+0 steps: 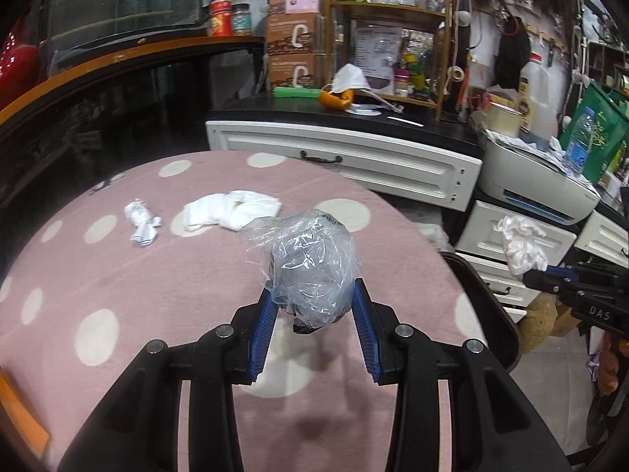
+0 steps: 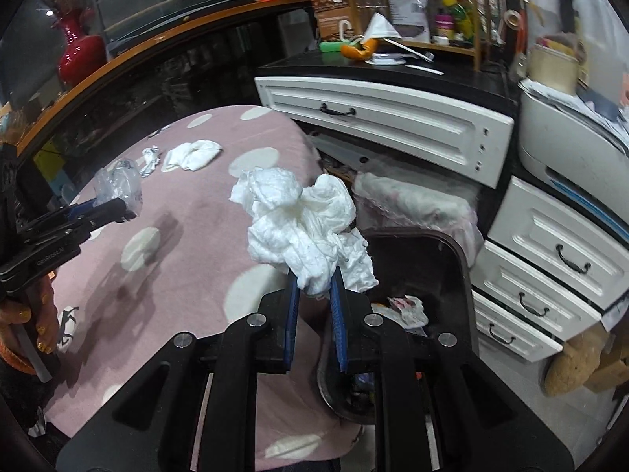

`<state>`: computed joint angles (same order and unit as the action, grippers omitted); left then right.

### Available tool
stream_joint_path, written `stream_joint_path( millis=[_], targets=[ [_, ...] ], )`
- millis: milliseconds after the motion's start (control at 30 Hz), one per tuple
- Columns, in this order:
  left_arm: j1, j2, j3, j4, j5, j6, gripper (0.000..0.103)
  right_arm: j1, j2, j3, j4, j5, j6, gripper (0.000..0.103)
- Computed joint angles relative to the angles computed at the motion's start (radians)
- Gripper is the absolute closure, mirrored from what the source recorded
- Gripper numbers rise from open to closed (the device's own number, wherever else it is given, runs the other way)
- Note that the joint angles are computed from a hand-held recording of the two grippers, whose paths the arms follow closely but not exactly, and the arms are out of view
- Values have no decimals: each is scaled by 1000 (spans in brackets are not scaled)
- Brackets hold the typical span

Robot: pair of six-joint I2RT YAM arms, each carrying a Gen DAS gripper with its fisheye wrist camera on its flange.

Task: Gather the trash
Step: 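Carry the white tissue over the bin and release it with the right tool, then carry the plastic-wrapped foil ball over the bin and release it with the left tool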

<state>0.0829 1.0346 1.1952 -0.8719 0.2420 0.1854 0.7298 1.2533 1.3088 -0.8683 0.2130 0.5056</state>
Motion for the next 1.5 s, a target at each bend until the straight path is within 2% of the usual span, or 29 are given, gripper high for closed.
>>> stream_joint_path(
  millis=[133,267,367,667,733,767,800,867,1067,1167,1267,1500],
  targets=[
    [-100,-13,-3,0,-40,-47,65,-40,-31,-63,-12,-18,11,87],
    [-208,-20,-4,2,-90,-100,65,-130,-26,-148,17,-91,17,86],
    [-296,-23,-7,6,-134,-139,65,-207,14,-209,57,-154,28,87],
    [-516,2,-12,23,-251,-226,65,-305,139,-308,159,-240,24,86],
    [-560,10,-16,29,-279,-241,65,-321,148,-338,187,-264,34,80],
    [-576,15,-16,30,-287,-249,65,-331,155,-351,199,-278,37,70],
    [-599,24,-15,29,-295,-259,65,-342,161,-366,213,-296,43,51],
    [-642,40,-18,33,-315,-274,65,-348,153,-385,225,-304,58,38],
    [-746,102,-22,49,-359,-311,65,-391,28,-400,198,-263,87,34],
    [-778,130,-16,50,-369,-319,65,-418,-70,-394,159,-204,98,29],
    [-816,174,-1,49,-380,-323,65,-472,-189,-378,103,-124,116,29],
    [-873,303,35,41,-380,-337,65,-555,-310,-358,64,-92,120,24]
  ],
)
